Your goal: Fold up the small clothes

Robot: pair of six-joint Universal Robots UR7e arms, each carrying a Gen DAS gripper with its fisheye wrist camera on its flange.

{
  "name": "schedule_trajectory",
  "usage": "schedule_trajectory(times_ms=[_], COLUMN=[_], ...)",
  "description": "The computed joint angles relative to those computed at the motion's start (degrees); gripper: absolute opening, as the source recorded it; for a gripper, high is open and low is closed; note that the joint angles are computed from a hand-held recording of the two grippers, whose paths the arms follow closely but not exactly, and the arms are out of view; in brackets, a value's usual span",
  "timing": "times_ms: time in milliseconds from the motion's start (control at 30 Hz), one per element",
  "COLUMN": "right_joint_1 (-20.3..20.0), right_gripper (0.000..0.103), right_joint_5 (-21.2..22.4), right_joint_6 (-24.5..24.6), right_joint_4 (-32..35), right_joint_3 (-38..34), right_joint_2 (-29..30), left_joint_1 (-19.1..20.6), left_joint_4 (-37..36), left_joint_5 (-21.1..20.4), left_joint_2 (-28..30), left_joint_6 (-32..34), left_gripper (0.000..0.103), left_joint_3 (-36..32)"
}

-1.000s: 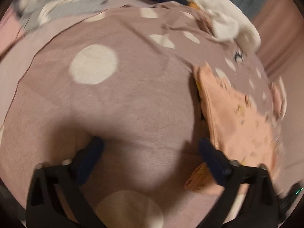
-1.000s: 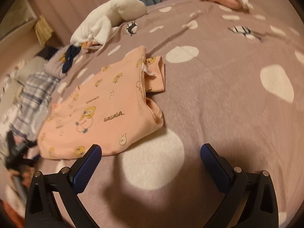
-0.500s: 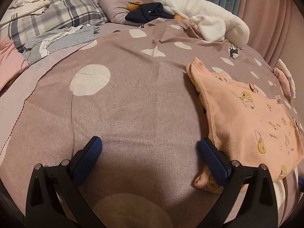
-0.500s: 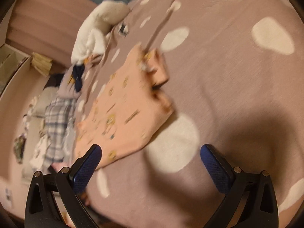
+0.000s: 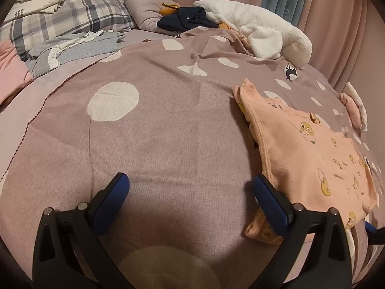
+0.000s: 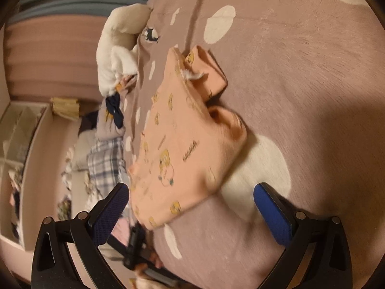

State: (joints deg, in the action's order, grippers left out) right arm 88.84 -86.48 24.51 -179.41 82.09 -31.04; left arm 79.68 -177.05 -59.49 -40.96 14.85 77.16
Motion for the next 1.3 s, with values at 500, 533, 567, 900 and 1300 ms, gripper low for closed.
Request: schedule_trajectory(times_ms=[500, 533, 567, 900, 1300], right_joint_1=[-3.1, -3.4, -3.4, -2.3, -3.4], right_gripper=[0.103, 0.103, 0.101, 0.043, 0.002], right_joint_5=[10.0, 11.6, 12.7, 6.6, 6.4], right_joint_6=[7.3, 7.3, 6.5, 1.1, 0.8], right_joint_4=[-0.5, -1.2, -0.4, 7.6, 3.9], right_joint_3=[-7.0, -7.7, -8.7, -12.8, -12.0], right_joint_2=[3.2, 3.8, 4.2, 5.8, 6.9], left_joint_1=[0.5, 0.6, 0.6, 1.1, 1.1], left_joint_4=[-0.5, -0.5, -0.4, -0.6, -0.7], left_joint_5=[-1.7, -2.0, -2.3, -4.3, -4.4], left_joint_2=[-0.3, -0.4, -0.4, -0.7, -0.7], left_joint_6=[-0.3, -0.4, -0.5, -1.0, -1.0], left_gripper=[0.102, 0.102, 0.102, 0.102, 0.102], left_joint_3=[0.3, 0.3, 0.3, 0.5, 0.6])
